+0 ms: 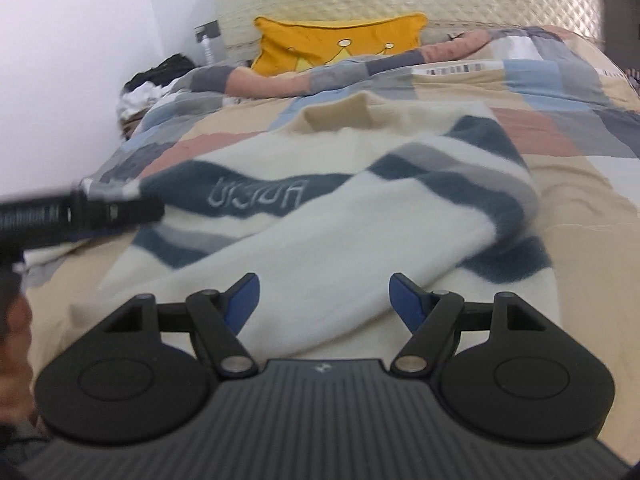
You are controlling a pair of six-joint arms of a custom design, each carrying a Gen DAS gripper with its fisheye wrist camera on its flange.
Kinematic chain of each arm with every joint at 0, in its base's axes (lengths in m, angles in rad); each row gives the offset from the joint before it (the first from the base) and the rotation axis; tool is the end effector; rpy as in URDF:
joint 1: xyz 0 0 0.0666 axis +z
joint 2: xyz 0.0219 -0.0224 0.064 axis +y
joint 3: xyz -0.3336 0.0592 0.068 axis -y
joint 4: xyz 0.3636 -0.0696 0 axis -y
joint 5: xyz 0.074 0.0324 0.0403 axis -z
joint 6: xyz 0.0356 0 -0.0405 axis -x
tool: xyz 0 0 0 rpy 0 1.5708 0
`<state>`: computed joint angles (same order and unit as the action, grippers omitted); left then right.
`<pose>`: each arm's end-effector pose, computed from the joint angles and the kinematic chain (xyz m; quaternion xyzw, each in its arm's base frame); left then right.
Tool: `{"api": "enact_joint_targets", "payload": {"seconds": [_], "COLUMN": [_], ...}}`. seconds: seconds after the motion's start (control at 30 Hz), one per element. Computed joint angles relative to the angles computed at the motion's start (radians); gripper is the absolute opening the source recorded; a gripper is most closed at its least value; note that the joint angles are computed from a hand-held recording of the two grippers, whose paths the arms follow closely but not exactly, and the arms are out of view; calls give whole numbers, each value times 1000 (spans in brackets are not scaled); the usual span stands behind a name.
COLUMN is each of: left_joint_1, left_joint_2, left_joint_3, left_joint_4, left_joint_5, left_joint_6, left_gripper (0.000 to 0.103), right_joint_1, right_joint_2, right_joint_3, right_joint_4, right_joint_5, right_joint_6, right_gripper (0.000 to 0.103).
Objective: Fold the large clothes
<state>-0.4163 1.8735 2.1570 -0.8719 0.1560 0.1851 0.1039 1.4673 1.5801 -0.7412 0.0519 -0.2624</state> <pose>0.5702 -0.2586 0.4697 0.1379 0.8690 -0.2049 0.4288 0.5024 0.0501 0.4458 0.0823 0.8870 0.0599 0.4504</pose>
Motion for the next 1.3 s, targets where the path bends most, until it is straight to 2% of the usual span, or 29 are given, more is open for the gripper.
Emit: {"api": "enact_joint_targets", "payload": {"seconds": [0.13, 0.2, 0.33, 0.57, 0.87, 1.0, 1.07, 1.23, 1.3], "left_joint_1": [-15, -23, -31, -40, -25, -18, -10, 22, 54], "left_joint_2": [54, 79, 134, 230, 181, 94, 65, 8, -7], "left_joint_3": [71, 103, 179, 293, 212, 100, 77, 77, 99], "left_joint_4": [-64, -95, -172, -290, -245, -161, -142, -133, -152], "left_joint_5": [-5, -17, -26, -68, -43, -40, -35, -55, -40], "left_joint_6": [-39, -56, -68, -88, 10, 80, 111, 182, 230], "left_gripper": [72, 68, 58, 50, 50, 50, 50, 50, 50], "right_joint_1": [-25, -30, -31, -30, -28, -24, -18, -13, -13], "right_joint_2": [32, 46, 88, 144, 127, 99, 85, 56, 45], "right_joint_3": [13, 19, 49, 89, 68, 37, 20, -8, -16], "right_joint_4": [46, 58, 30, -13, 0, 15, 26, 42, 43], "right_joint_5": [-38, -51, -33, -29, -33, -35, -27, -46, -55], "right_joint_6": [-39, -57, -53, -67, -107, -118, -121, -109, -110], "right_gripper": [73, 69, 53, 52, 52, 52, 52, 52, 52]}}
